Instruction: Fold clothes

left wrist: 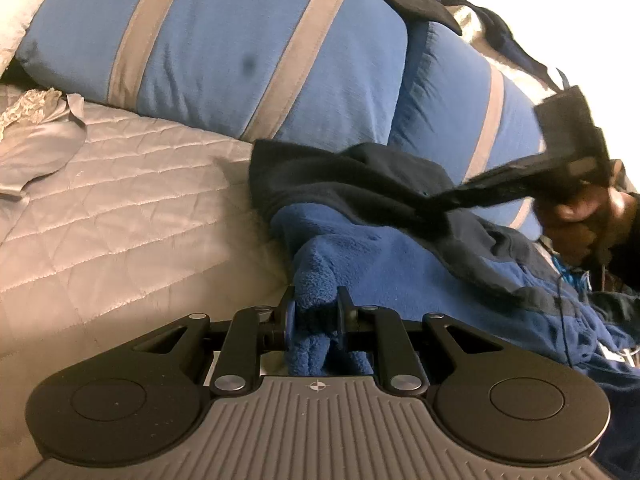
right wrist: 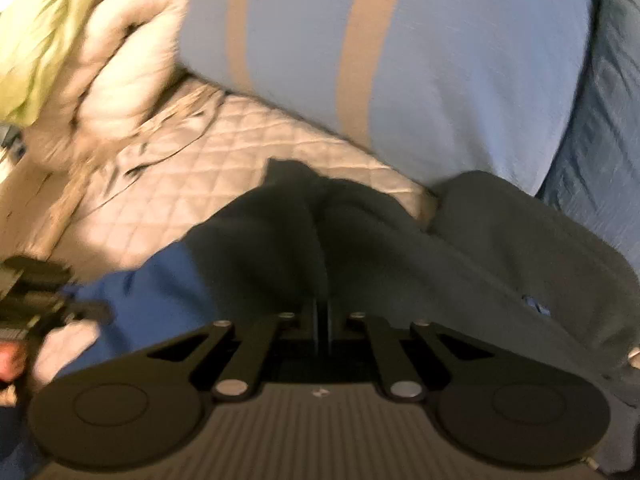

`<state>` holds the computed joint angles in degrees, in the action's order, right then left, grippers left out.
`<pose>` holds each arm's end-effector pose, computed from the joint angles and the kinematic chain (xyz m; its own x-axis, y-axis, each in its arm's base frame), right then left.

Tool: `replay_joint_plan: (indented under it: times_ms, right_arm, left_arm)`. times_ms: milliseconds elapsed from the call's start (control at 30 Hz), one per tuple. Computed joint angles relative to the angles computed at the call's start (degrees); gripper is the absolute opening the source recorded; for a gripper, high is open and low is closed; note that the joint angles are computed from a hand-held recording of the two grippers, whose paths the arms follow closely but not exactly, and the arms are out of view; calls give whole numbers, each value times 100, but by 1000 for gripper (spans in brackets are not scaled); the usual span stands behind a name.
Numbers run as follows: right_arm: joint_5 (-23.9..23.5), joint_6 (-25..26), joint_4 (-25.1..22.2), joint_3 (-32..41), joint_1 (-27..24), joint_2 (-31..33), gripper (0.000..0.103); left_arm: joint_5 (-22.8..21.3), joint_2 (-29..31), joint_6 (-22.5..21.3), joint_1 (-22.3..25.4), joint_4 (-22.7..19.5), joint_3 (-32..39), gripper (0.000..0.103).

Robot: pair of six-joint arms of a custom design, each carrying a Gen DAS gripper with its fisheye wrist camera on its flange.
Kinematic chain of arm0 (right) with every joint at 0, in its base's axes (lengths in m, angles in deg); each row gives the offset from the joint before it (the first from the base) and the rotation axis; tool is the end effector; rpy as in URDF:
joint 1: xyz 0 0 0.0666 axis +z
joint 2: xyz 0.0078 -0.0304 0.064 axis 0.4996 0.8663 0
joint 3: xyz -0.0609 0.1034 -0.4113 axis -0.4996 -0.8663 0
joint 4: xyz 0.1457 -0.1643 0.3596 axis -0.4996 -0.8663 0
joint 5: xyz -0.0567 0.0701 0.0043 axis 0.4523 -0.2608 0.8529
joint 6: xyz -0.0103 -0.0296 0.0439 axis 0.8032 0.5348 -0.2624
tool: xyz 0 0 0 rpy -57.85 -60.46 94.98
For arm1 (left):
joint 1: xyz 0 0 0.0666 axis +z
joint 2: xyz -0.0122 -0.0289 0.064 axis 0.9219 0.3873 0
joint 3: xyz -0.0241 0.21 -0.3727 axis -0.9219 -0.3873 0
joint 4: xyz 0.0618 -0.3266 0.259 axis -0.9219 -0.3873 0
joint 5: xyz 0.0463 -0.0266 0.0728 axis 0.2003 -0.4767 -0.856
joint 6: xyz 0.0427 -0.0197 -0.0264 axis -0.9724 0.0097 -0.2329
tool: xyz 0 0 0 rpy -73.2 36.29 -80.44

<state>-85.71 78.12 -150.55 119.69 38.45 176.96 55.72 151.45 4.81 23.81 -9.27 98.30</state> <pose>0.5650 0.0995 0.4748 -0.6262 -0.4720 -0.6205 -0.6751 0.7264 0.1287 0.3789 -0.3526 0.3933 -0.6208 -0.0740 -0.7804 0.3422 0.8701 -0.3548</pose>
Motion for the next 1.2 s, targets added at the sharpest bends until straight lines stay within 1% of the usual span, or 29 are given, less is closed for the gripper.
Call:
replay_joint_plan:
  times_ms: [100, 167, 233, 267, 300, 333, 367, 400, 433, 467, 500, 533, 567, 667, 733, 767, 800, 833, 967, 1000, 1033, 1100, 1133, 1167, 1200]
  right_arm:
    - [9, 291, -442, 74, -29, -81, 4]
    - [111, 488, -752, 127, -19, -72, 4]
    - [263, 685, -1063, 189, 7, -8, 4]
    - [333, 723, -1188, 215, 21, 36, 4]
    - [408, 749, -1283, 234, 38, 77, 4]
    - [482, 786, -1373, 283, 61, 128, 4]
    - [552, 835, -1474, 360, 90, 190, 14]
    - [638, 899, -1532, 424, 119, 227, 29]
    - [715, 963, -1558, 502, 152, 251, 35]
    - [774, 1017, -1588, 601, 187, 283, 45]
    - [799, 1016, -1530, 682, 224, 297, 61]
    - [785, 921, -1341, 714, 262, 278, 71]
    - [721, 775, -1079, 720, 300, 247, 84]
    - [415, 192, -487, 803, 444, 265, 84]
    - [384, -167, 9, 781, 613, 286, 84]
    - [446, -297, 224, 764, 710, 314, 83]
    - [525, -422, 388, 767, 802, 368, 81]
    - [593, -537, 528, 782, 883, 439, 81]
    - [788, -622, 934, 776, 1155, 694, 73]
    - [874, -627, 999, 780, 1224, 755, 69]
    - [955, -607, 1034, 776, 1279, 805, 67]
    - [1076, -524, 1043, 818, 1333, 910, 63]
    - [1139, -482, 1027, 852, 1367, 965, 62]
    - [1233, -396, 1019, 859, 1409, 995, 58]
    - [1352, -272, 1027, 843, 1450, 1008, 32]
  left_arm:
    - [-4, 16, 19, 7, -36, 38, 21]
    - [-14, 21, 52, 1, -54, 57, 22]
    - [-9, 7, 75, -1, -53, 60, 26]
    - [1, -13, 92, 6, -29, 44, 29]
    - [41, -41, 123, 22, 21, 16, 35]
    - [80, -70, 154, 38, 72, -13, 38]
    - [120, -99, 198, 59, 133, -45, 43]
    - [157, -127, 264, 84, 207, -80, 47]
    - [195, -155, 331, 109, 281, -114, 49]
    - [231, -170, 410, 136, 320, -130, 50]
    - [265, -164, 512, 166, 304, -119, 50]
    - [289, -149, 612, 190, 258, -92, 50]
    - [304, -122, 699, 204, 181, -43, 50]
    - [410, -61, 769, 237, 141, 8, 49]
    - [482, -25, 789, 255, 118, 37, 48]
    - [515, -13, 787, 259, 75, 57, 44]
    - [548, -1, 784, 263, 31, 78, 37]
    - [568, 6, 787, 268, -2, 91, 35]
    - [567, -2, 831, 291, -64, 94, 29]
    - [575, -6, 827, 293, -72, 92, 27]
    - [577, -13, 813, 291, -77, 88, 26]
    - [555, -34, 752, 268, -76, 72, 19]
    - [529, -46, 710, 251, -78, 64, 19]
    - [477, -60, 638, 221, -92, 60, 18]
    - [420, -76, 551, 189, -132, 64, 17]
